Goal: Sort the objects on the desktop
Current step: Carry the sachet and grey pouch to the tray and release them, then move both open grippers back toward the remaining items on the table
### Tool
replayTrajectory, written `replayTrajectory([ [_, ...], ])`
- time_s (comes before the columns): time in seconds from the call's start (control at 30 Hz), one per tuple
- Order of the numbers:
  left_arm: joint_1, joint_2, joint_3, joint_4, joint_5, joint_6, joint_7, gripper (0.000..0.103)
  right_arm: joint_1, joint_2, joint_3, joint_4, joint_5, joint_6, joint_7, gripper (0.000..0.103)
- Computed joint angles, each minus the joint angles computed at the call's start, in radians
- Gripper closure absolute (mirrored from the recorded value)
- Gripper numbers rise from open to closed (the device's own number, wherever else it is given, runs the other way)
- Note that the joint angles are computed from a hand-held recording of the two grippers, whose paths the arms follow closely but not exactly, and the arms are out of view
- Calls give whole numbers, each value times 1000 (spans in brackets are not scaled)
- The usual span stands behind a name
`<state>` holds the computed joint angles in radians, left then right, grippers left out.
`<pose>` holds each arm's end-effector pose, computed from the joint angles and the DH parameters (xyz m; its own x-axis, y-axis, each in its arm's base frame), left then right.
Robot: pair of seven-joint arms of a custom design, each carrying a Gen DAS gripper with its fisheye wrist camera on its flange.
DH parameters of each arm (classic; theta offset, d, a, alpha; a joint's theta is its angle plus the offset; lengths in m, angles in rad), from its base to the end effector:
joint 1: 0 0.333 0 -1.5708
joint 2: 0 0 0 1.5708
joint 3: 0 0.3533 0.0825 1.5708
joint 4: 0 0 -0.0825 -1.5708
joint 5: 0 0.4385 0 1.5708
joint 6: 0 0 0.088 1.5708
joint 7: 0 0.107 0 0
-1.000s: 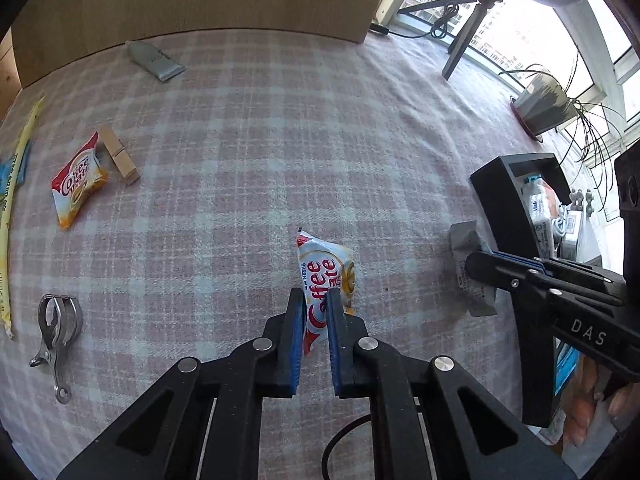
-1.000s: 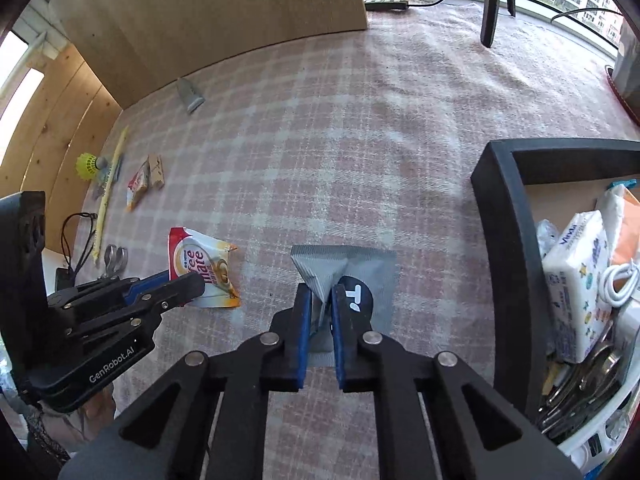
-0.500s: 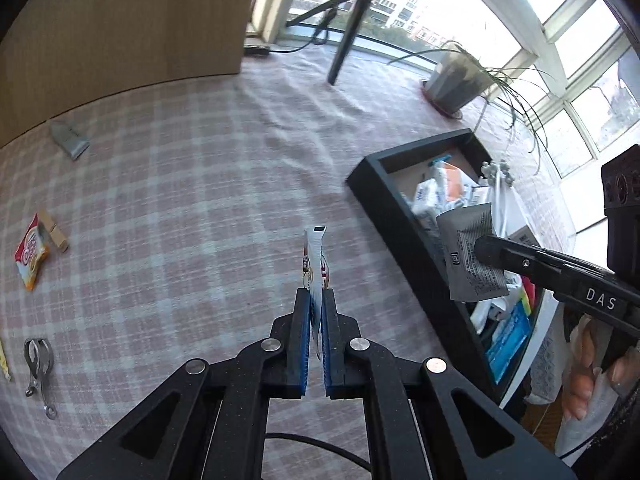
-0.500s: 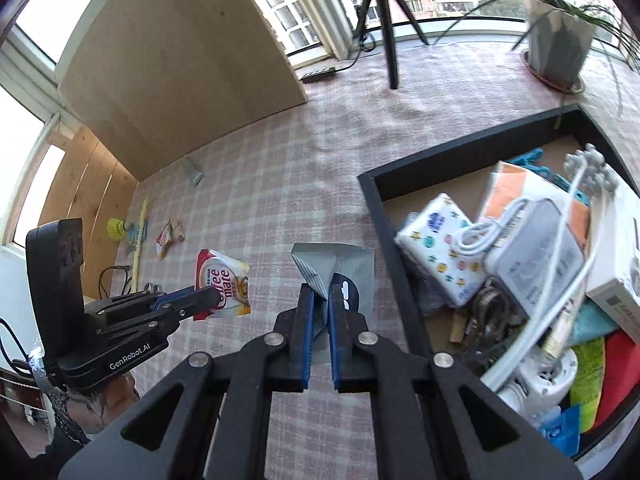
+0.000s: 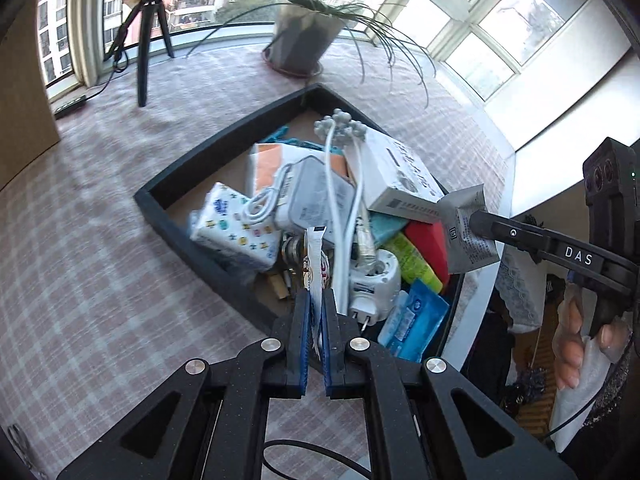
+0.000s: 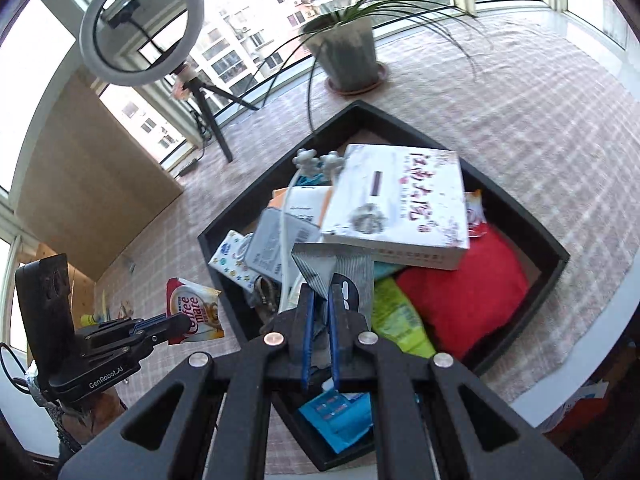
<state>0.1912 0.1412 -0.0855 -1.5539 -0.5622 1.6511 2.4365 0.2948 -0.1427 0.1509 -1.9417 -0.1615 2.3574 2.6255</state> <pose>0.6633 0.0208 0.6041 -0.6517 -0.6492 0.3922 -0.7578 0.5346 -0.3741 0.5481 0.2655 0.6307 -0.3935 -0.8451 -0.3620 -0.7472 0.5234 -0.4096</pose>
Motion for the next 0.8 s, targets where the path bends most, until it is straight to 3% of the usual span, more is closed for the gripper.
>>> replayTrajectory([
  [0.43,-62,-50,-15,-66,36,-8,24,98,-33,-63,10,-81,1,-11,55,95],
  [0.47,-68,-58,-16,-79,47,13,28,91,-31,-58,8,-77,10,-11,40,95],
  [0.5,-74,-62,-16,-87,60,27,24,69,-30,-53,8,-71,15,-20,36,93],
  [0.57,-77,-70,-10,-102,49,60,22,51,-31,-46,10,-60,13,-39,51,71],
  [0.63,-78,-77,-5,-112,51,88,33,51,-31,-47,12,-63,2,-28,66,63],
  [0.8,-72,-55,4,-85,50,97,16,52,-25,-32,8,-42,2,-33,57,63],
])
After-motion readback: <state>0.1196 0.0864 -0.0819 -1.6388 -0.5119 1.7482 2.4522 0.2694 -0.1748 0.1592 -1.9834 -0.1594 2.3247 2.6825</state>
